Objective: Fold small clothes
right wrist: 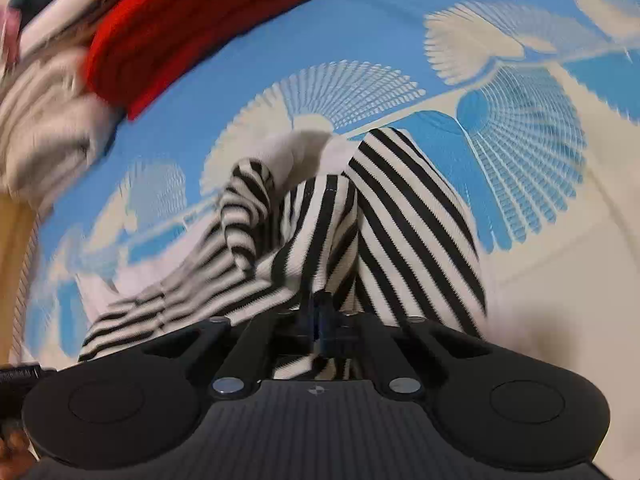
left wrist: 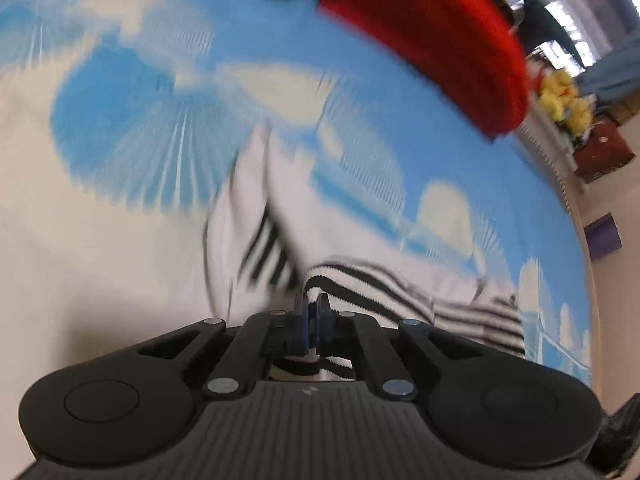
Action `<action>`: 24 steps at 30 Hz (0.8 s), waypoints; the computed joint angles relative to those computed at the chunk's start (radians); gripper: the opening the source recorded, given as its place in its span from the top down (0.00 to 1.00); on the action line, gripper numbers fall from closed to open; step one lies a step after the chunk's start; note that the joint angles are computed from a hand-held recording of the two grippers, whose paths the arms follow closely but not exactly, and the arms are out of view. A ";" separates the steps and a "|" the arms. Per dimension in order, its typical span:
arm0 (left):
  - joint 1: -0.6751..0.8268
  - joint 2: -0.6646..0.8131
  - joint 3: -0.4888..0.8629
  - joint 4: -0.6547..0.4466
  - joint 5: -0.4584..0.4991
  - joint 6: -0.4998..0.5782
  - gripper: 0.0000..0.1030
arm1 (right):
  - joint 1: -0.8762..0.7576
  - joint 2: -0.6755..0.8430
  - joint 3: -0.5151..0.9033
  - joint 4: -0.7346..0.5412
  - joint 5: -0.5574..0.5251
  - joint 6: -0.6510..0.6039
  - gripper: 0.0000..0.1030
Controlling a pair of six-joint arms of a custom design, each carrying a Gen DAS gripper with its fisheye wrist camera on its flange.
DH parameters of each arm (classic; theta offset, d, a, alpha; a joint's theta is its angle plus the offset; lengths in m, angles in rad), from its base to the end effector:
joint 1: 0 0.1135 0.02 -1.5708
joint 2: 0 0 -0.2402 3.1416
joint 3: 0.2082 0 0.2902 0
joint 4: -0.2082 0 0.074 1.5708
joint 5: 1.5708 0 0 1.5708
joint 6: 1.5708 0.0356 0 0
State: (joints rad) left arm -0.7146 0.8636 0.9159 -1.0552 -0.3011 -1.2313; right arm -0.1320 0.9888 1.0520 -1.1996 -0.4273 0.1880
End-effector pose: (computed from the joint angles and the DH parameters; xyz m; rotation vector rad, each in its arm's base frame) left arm 0.1598 -0.1247 0.2798 -0.7610 2.4378 -0.3976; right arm 0.2124 -0.0133 0.2954 0.2982 2.6472 0.5935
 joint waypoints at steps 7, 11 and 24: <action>0.045 0.097 0.051 -0.122 0.047 0.005 0.97 | -0.107 -0.001 0.038 -0.102 -0.034 0.066 0.99; 0.030 0.078 0.069 -0.157 -0.027 -0.038 0.96 | -0.084 0.059 0.019 -0.156 0.105 0.057 0.97; -0.007 0.163 0.032 -0.126 0.047 0.008 0.87 | -0.006 -0.008 -0.036 -0.027 0.068 0.002 0.67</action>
State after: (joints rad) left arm -0.7214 1.0268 0.9479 -1.1815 -0.2541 -1.2236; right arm -0.1375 0.9810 1.0159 -1.2262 -0.3598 0.1899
